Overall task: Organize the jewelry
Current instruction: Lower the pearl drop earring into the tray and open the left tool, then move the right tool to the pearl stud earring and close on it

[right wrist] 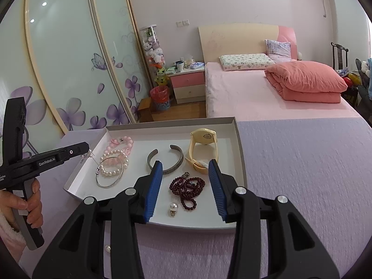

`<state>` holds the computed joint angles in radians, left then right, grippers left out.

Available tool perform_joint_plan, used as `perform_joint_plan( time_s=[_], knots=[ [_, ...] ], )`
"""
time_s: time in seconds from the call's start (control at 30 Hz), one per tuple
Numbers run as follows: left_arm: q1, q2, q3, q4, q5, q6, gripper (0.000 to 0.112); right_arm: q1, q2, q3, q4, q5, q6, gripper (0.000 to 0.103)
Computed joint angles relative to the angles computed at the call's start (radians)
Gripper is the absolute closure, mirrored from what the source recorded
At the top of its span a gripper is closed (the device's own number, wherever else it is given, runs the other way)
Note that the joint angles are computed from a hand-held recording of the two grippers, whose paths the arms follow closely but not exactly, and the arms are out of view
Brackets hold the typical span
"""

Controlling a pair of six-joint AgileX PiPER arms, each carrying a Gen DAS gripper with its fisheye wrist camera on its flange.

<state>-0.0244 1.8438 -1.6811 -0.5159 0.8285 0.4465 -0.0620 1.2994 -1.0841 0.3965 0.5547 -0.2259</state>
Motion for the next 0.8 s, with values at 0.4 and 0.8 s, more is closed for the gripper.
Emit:
perform_joint_plan(
  time_s=[0.4, 0.8],
  knots=[
    [0.041, -0.031, 0.029, -0.021, -0.006, -0.004, 0.075, 0.026, -0.032, 0.031, -0.015, -0.003, 0.011, 0.06],
    [0.173, -0.278, 0.308, -0.07, -0.08, 0.173, 0.049, 0.145, -0.17, 0.176, -0.089, 0.014, 0.111, 0.06]
  ],
)
